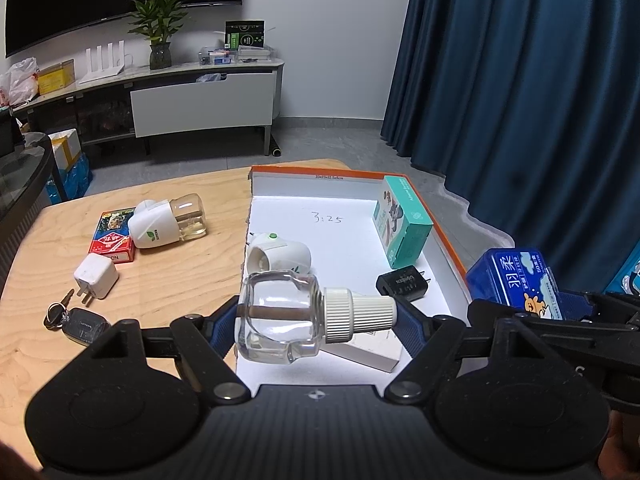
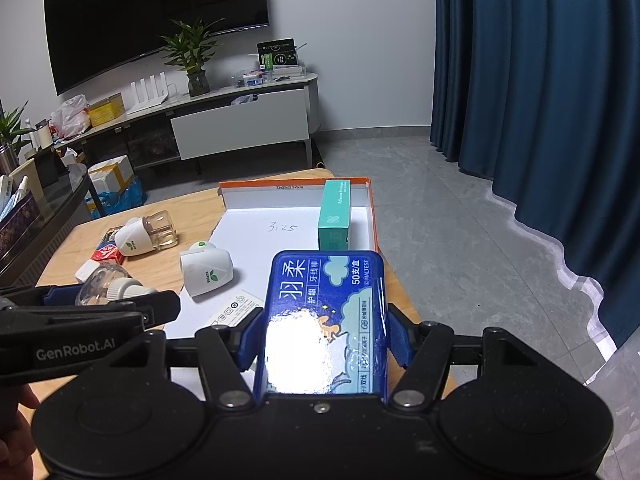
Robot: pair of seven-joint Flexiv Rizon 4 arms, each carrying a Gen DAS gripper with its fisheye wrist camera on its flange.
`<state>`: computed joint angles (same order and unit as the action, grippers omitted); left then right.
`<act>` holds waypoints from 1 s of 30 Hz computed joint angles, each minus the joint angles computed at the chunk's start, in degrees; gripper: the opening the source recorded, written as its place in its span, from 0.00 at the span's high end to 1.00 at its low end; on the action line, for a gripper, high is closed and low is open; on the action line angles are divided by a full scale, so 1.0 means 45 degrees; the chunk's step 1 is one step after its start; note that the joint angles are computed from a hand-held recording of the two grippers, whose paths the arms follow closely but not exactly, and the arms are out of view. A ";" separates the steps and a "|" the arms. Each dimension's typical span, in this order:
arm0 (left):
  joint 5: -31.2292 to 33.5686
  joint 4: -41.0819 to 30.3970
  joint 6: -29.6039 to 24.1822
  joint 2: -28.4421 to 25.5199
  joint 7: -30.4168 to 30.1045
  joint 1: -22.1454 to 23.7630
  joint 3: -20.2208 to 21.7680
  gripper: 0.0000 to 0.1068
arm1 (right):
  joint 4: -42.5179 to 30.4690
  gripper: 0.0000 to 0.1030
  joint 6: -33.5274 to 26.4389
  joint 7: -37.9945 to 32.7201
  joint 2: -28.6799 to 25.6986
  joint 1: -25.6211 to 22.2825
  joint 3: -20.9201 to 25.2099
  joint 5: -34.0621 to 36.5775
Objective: Organize rigid objects
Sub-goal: 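Carry the glass bottle and blue box with both grippers over the lid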
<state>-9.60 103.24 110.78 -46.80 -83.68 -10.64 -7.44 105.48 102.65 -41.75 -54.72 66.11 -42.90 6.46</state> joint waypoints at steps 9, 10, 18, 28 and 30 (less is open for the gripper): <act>0.0013 0.0007 -0.0081 -0.0007 0.0004 0.0013 0.0018 0.26 | -0.0028 0.27 -0.0051 -0.0017 0.0002 -0.0040 0.0058 -0.0064; 0.0004 0.0007 -0.0094 -0.0008 0.0007 -0.0001 0.0036 0.26 | -0.0043 0.27 -0.0069 -0.0015 -0.0002 -0.0048 0.0072 -0.0081; 0.0006 0.0013 -0.0128 0.0004 -0.0004 0.0023 0.0017 0.26 | -0.0060 0.27 -0.0101 0.0005 0.0009 -0.0090 0.0124 -0.0157; 0.0014 0.0019 -0.0135 0.0010 -0.0005 0.0027 0.0017 0.26 | -0.0049 0.27 -0.0123 0.0024 0.0046 -0.0103 0.0154 -0.0191; 0.0000 0.0015 -0.0141 0.0012 -0.0004 0.0015 0.0039 0.26 | -0.0080 0.27 -0.0092 0.0019 0.0020 -0.0201 0.0253 -0.0226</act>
